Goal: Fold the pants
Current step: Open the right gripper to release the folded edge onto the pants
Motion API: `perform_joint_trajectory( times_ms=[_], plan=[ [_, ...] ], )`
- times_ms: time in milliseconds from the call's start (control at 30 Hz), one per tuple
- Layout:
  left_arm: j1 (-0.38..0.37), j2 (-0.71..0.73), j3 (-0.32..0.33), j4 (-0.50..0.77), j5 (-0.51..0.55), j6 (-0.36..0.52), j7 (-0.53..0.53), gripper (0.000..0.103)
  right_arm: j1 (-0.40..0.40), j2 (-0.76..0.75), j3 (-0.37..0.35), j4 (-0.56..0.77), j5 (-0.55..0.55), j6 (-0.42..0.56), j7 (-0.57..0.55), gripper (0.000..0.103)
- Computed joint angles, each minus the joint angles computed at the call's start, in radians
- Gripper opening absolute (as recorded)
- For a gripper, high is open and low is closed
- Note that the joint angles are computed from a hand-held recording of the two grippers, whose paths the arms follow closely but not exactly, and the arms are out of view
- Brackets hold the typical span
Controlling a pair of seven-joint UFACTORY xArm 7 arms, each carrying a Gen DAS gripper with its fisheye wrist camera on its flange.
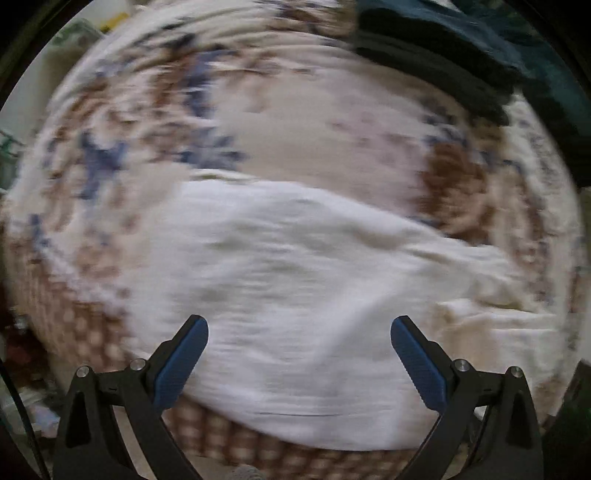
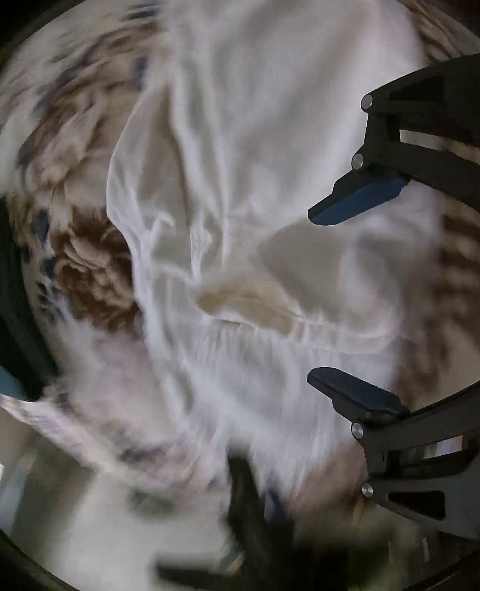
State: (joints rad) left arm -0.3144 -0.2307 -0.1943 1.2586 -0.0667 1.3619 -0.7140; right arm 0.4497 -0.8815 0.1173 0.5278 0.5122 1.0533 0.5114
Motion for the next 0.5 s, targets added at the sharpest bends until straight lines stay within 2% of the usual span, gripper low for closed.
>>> perform_joint_trajectory(
  times_ms=[33, 100, 200, 233, 300, 367, 433, 467, 500],
  plan=[
    [-0.007, 0.016, -0.002, 0.011, -0.026, -0.012, 0.001, 0.102, -0.022, -0.069, -0.021, -0.014, 0.013, 0.034, 0.027, 0.082],
    [-0.032, 0.056, -0.012, 0.032, -0.09, -0.054, 0.009, 0.102, -0.089, -0.21, -0.062, -0.025, -0.038, 0.152, 0.127, 0.082],
    [-0.076, 0.158, -0.039, 0.1, -0.124, -0.059, 0.025, 0.102, -0.257, -0.39, -0.16, -0.026, -0.168, 0.402, 0.237, 0.082],
    [-0.092, 0.2, -0.045, 0.127, -0.131, -0.046, 0.034, 0.102, -0.327, -0.438, -0.214, -0.033, -0.219, 0.487, 0.259, 0.082],
    [-0.118, 0.264, -0.051, 0.157, -0.148, -0.028, 0.045, 0.102, -0.435, -0.486, -0.305, -0.047, -0.302, 0.587, 0.261, 0.082],
    [-0.144, 0.333, -0.056, 0.201, -0.132, 0.008, 0.039, 0.1, -0.517, -0.497, -0.376, -0.07, -0.365, 0.637, 0.24, 0.082],
    [-0.173, 0.355, -0.056, 0.218, -0.073, 0.009, 0.033, 0.099, -0.57, -0.495, -0.444, -0.112, -0.398, 0.633, 0.19, 0.082],
    [-0.185, 0.352, -0.056, 0.214, -0.044, -0.004, 0.035, 0.091, -0.587, -0.486, -0.464, -0.13, -0.404, 0.635, 0.169, 0.08],
    [-0.197, 0.353, -0.057, 0.219, -0.007, 0.0, 0.039, 0.077, -0.604, -0.479, -0.471, -0.143, -0.414, 0.66, 0.152, 0.074]
  ],
)
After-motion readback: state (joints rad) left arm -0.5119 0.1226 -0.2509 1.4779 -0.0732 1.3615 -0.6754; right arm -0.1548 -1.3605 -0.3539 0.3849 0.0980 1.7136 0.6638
